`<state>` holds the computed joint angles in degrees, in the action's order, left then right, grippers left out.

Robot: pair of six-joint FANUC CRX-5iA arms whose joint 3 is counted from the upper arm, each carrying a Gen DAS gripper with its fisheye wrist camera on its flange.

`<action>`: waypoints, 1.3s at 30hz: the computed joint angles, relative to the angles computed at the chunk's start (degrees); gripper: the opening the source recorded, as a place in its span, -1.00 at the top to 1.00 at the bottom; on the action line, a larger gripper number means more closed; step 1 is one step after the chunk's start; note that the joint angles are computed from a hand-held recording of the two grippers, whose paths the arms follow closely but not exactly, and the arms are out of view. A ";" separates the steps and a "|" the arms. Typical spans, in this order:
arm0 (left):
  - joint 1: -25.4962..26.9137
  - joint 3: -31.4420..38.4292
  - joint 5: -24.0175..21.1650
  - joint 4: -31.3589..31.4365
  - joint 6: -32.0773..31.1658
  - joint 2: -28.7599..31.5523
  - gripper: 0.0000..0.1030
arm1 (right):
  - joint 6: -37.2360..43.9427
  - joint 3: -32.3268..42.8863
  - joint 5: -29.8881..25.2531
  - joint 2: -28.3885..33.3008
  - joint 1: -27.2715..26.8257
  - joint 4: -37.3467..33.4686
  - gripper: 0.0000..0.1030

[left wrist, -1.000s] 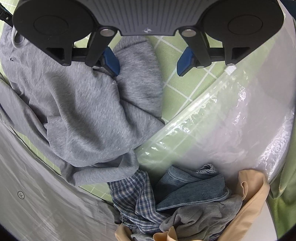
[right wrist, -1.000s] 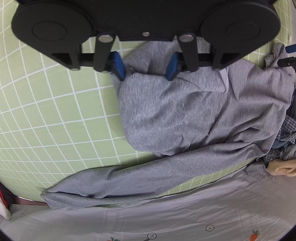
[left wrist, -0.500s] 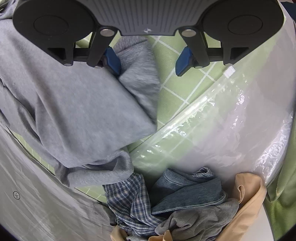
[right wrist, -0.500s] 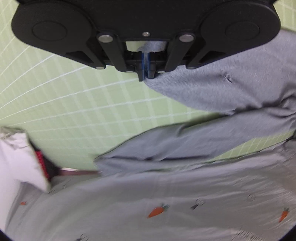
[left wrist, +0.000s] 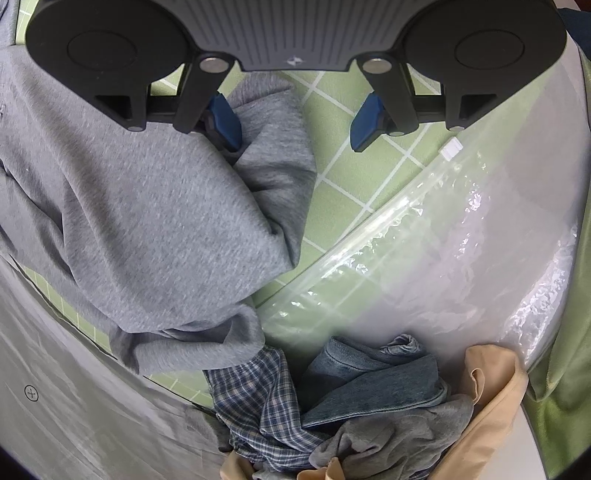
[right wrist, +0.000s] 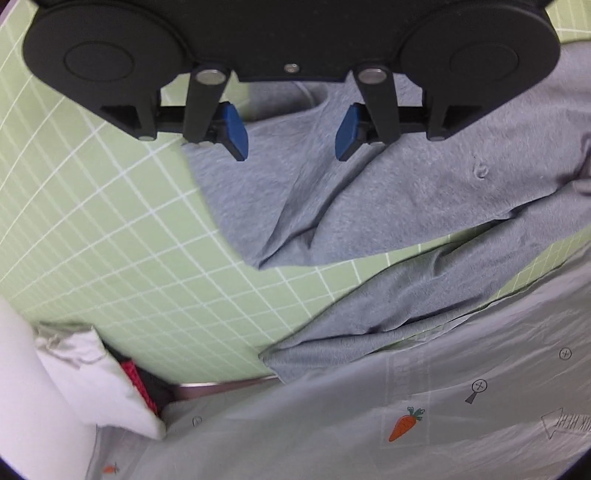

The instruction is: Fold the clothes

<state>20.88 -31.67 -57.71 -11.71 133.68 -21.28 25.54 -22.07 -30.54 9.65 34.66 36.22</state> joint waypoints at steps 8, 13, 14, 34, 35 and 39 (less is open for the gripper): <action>1.45 0.45 0.62 1.50 -0.44 1.70 -0.29 | -1.78 4.35 -2.28 3.83 -2.03 -2.83 -0.45; 1.28 1.31 -0.15 1.54 0.38 2.65 -0.29 | 0.49 7.50 -2.72 6.99 -4.41 -3.10 -0.53; 1.23 1.40 -0.28 1.51 0.81 2.89 -0.29 | 1.74 8.33 -2.77 7.61 -4.89 -3.82 -0.53; -5.53 5.69 0.44 -2.08 20.01 4.77 -0.26 | 44.75 21.49 -7.30 12.26 -11.32 -28.69 0.92; -5.54 5.53 1.33 -2.10 21.61 4.86 -0.26 | 45.22 21.64 -7.28 12.31 -11.57 -28.52 0.92; -5.88 6.33 2.47 -3.50 27.59 6.66 -0.26 | 47.64 22.58 -6.74 12.59 -12.85 -27.69 0.92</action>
<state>15.01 -25.34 -55.24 -15.21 161.27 -14.62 73.18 0.51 -37.28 22.24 21.81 8.53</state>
